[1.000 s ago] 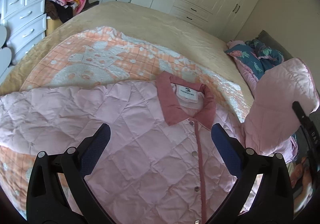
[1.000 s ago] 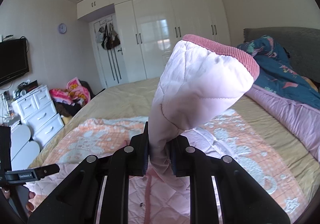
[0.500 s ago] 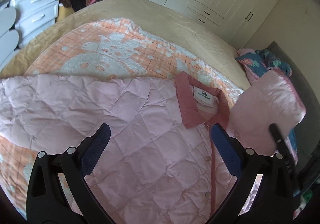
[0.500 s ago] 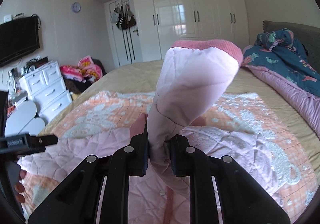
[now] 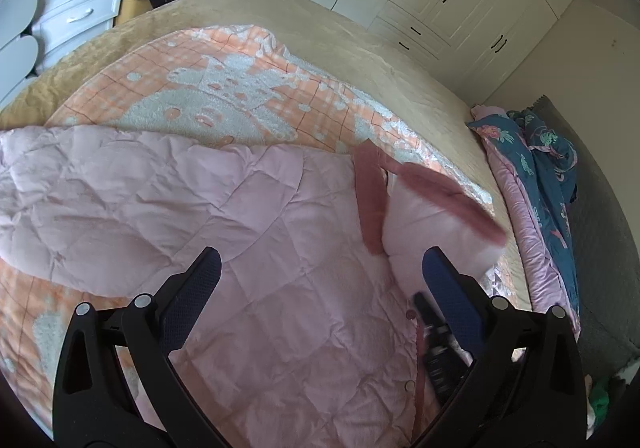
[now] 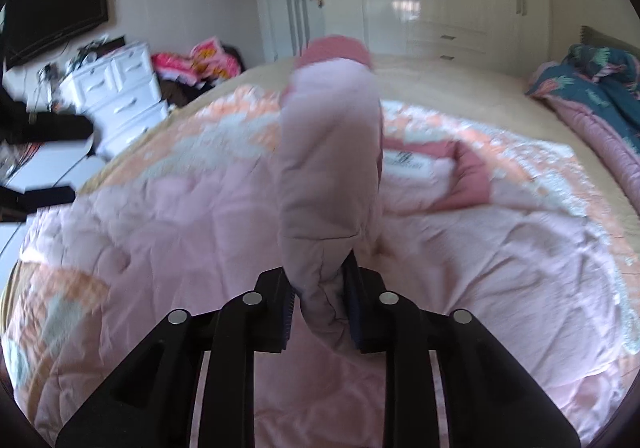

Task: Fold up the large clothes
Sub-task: 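Carry the sleeve across the jacket front and open the right gripper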

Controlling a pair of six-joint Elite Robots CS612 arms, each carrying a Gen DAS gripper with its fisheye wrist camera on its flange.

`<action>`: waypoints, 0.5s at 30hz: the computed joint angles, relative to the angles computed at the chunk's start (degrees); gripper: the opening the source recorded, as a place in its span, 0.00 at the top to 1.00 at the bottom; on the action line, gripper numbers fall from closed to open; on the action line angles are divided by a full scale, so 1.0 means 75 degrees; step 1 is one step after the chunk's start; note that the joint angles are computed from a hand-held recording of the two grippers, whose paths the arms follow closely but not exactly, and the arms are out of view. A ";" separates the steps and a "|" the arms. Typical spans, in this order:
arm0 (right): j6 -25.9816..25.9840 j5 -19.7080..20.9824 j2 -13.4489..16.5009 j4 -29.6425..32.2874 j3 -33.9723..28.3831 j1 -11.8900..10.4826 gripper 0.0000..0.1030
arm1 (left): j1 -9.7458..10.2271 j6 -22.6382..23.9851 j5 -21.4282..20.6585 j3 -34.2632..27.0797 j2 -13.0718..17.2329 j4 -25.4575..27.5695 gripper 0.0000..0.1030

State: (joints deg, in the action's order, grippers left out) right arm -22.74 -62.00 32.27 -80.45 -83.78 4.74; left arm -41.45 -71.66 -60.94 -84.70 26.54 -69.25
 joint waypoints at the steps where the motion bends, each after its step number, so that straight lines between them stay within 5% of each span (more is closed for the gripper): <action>1: -0.0115 0.0000 0.0005 0.0128 -0.0009 0.0024 0.73 | -0.0002 -0.0051 -0.0036 0.0000 0.0009 -0.0005 0.08; 10: -0.0980 0.0079 0.0016 0.1401 -0.0122 0.0148 0.46 | 0.0073 -0.0434 -0.0607 -0.0015 0.0178 -0.0354 0.08; 15: -0.1061 0.1084 -0.0064 0.2207 -0.0375 -0.0165 0.24 | 0.0146 -0.0588 -0.1102 0.0020 0.0304 -0.0623 0.08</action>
State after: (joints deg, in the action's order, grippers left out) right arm -30.70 -53.86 31.79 -63.90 -86.59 3.50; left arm -40.36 -76.07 -69.20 -84.55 28.82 -73.92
